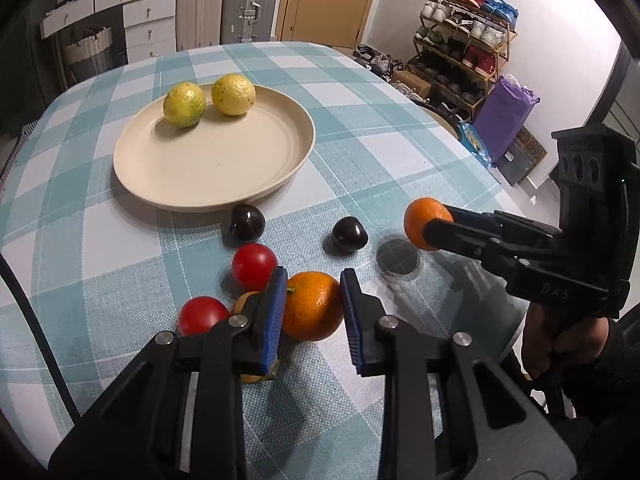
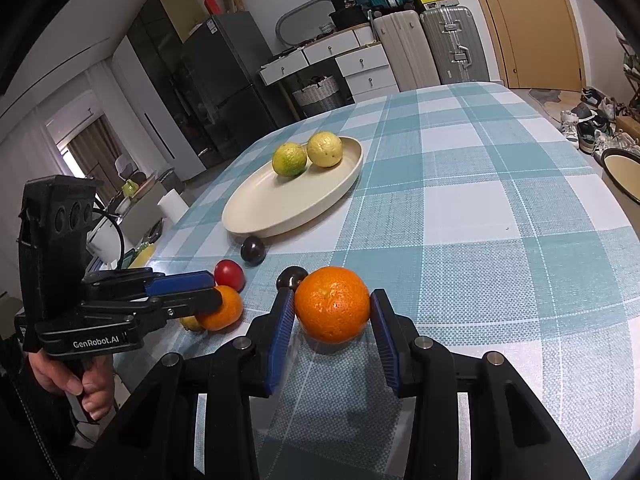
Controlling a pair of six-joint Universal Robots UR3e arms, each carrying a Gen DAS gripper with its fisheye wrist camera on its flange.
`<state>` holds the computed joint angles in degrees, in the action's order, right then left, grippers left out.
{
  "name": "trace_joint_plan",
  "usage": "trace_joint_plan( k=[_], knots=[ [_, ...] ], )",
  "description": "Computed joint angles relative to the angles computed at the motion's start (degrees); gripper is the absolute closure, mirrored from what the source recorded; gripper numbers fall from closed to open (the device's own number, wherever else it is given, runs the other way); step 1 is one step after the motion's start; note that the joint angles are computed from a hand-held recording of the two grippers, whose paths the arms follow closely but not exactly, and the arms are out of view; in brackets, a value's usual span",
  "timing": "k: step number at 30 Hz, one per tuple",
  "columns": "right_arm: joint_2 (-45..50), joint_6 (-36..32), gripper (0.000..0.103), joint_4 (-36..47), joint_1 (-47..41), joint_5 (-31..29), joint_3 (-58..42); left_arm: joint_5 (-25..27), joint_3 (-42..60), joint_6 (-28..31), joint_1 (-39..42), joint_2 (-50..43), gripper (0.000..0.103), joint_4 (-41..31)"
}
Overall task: Organize fruits
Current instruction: 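Carry both oranges onto the cream plate beside the citrus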
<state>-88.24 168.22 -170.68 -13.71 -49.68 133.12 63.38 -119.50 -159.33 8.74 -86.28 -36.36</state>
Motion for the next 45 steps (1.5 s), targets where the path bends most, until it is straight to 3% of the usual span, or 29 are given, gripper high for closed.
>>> trace_joint_plan(
  k=[12,26,35,45],
  knots=[
    [1.49,0.61,0.063,0.64,2.15,-1.13,-2.57,-3.91,-1.15,-0.46,2.72,2.16,0.080,-1.16],
    [4.88,1.85,0.063,1.55,5.42,0.65,-8.82,-10.26,6.30,-2.44,8.03,0.28,0.080,-4.77],
    [14.13,4.87,0.063,4.46,9.39,1.23,-23.32,-11.17,17.44,-6.47,9.63,-7.79,0.080,-3.45],
    [28.89,4.95,0.063,16.74,15.26,-0.13,-49.74,-10.80,32.52,-10.79,11.30,-21.34,0.080,-4.60]
  ],
)
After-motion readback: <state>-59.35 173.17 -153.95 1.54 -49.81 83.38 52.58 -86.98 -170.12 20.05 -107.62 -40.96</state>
